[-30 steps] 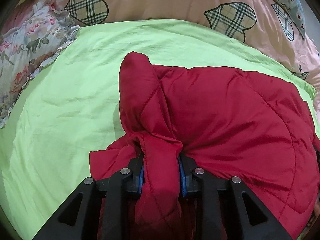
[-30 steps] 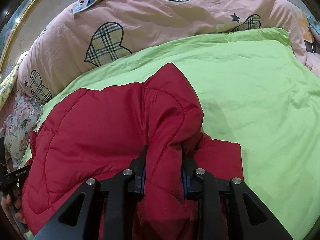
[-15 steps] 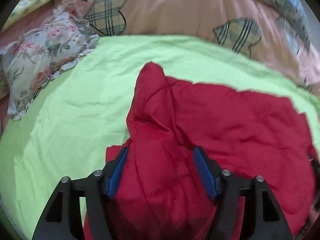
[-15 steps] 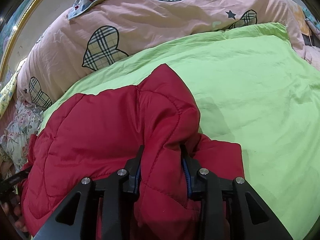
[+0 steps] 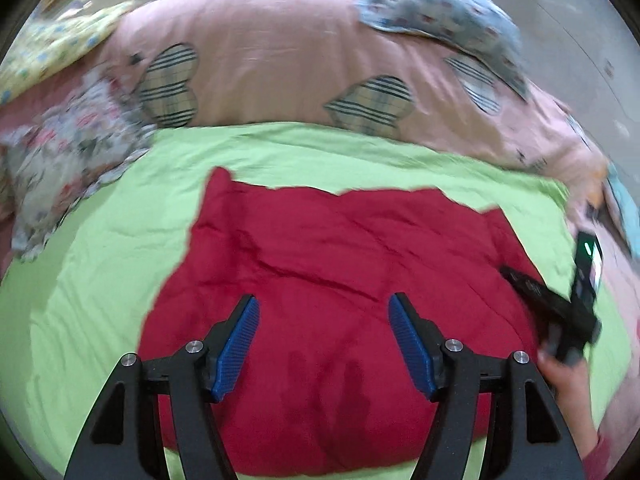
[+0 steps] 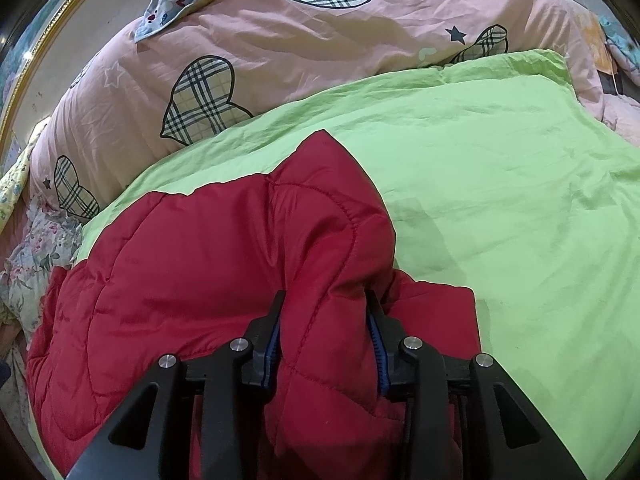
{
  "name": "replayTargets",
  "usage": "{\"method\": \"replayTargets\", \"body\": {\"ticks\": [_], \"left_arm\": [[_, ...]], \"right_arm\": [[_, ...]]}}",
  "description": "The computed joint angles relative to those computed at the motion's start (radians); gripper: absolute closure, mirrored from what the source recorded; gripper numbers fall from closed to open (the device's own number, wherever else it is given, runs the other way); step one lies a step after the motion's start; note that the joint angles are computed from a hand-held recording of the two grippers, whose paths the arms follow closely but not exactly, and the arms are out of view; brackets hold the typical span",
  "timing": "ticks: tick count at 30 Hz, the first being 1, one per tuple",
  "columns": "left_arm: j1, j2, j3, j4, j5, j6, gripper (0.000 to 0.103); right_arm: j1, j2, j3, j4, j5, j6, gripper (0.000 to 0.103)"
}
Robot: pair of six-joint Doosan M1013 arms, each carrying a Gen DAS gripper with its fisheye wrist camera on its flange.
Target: Fold large clothes
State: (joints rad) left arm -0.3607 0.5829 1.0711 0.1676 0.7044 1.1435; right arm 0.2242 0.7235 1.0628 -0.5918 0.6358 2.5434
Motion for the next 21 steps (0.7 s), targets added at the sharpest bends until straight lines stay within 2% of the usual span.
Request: {"method": "replayTargets", "body": {"ticks": [2,4,6,8,10,12,15,21], "left_arm": [[-0.011,-0.001,0.006,0.008,0.008,0.030,0.035],[-0.019,0.014,-0.011,0.043,0.057,0.013,0.035],[-0.014,0.035,-0.029,0.010,0.088,0.033,0.035],[-0.013,0.067,-0.062,-0.005,0.149,0.036,0.033],[-0.010,0.085,-0.075,-0.006,0.167,0.032,0.032],[-0.009,0.100,-0.095,0.001,0.183,0.034,0.031],[-0.009,0.117,-0.120,0.009,0.200,0.037,0.031],[-0.007,0.126,-0.128,-0.012,0.190,0.041,0.030]], "right_arm": [[0.000,-0.003,0.004,-0.002,-0.004,0.005,0.068],[0.000,-0.006,0.009,-0.007,-0.007,0.013,0.067],[-0.001,-0.011,0.015,-0.009,-0.015,0.021,0.066],[0.000,-0.018,0.025,-0.017,-0.026,0.034,0.063],[0.003,-0.028,0.040,-0.039,-0.035,0.058,0.060],[0.012,-0.042,0.059,-0.088,-0.034,0.100,0.050],[0.029,-0.068,0.097,-0.192,-0.035,0.179,0.032],[0.090,-0.119,0.195,-0.618,-0.051,0.502,0.032]]}}
